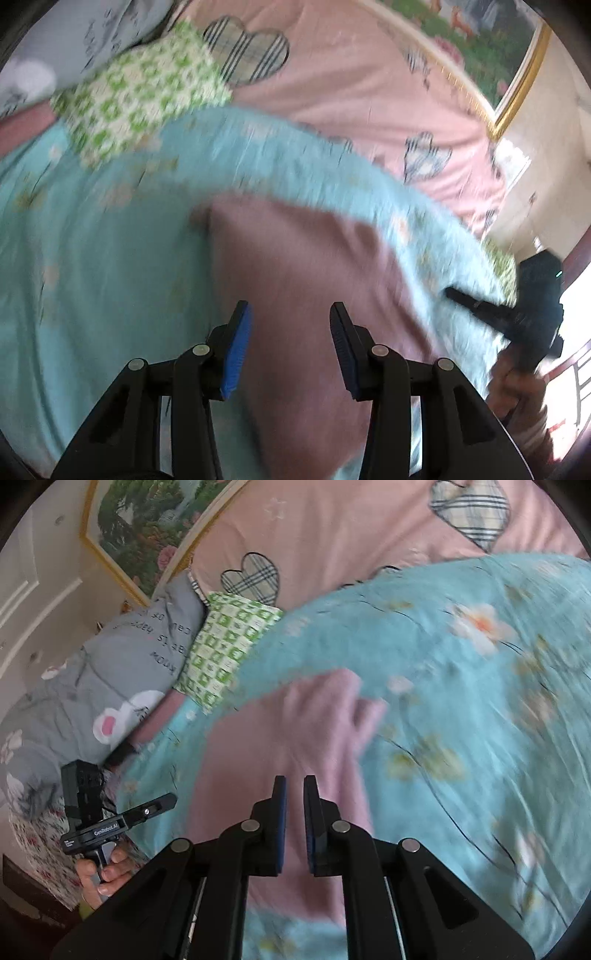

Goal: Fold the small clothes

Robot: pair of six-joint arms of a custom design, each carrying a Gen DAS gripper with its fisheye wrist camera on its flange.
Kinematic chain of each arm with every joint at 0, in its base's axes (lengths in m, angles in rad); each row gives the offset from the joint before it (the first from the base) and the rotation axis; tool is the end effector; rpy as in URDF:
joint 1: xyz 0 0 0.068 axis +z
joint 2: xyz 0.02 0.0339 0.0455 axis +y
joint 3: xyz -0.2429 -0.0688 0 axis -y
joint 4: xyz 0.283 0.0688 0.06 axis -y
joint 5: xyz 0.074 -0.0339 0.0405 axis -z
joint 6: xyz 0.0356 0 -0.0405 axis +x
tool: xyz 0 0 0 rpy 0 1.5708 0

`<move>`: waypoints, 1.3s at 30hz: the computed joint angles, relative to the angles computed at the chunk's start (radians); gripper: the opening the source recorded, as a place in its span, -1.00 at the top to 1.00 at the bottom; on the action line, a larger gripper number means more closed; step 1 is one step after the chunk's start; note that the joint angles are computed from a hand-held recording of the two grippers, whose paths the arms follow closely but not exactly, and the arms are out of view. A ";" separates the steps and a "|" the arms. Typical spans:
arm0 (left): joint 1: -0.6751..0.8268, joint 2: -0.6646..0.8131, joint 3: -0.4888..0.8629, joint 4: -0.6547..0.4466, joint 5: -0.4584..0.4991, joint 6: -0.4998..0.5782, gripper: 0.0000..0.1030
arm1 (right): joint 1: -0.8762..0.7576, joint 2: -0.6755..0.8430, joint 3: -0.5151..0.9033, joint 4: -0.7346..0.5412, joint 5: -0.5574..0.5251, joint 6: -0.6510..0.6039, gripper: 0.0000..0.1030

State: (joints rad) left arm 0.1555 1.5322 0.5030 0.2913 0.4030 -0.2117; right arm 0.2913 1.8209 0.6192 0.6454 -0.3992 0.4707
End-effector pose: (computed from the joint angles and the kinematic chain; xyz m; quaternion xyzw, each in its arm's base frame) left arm 0.2856 0.0306 0.0728 -0.0840 0.8957 -0.1941 0.3910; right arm 0.3110 0.1077 0.0502 -0.0192 0.8619 0.3379 0.3775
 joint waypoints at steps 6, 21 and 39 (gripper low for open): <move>-0.034 0.311 0.293 -0.049 -0.008 -0.020 0.18 | 0.052 0.241 0.323 -0.161 0.017 0.053 0.81; -0.057 0.224 0.105 0.031 -0.045 -0.005 0.30 | 0.028 0.185 0.170 -0.064 0.083 0.000 0.93; -0.205 0.178 -0.258 0.341 -0.118 0.027 0.26 | 0.038 0.249 -0.099 0.201 0.096 -0.026 0.94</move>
State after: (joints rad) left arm -0.0494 1.7106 0.2447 0.6328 0.2851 -0.1842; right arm 0.3291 2.0701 0.5204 0.8464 -0.3035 0.4447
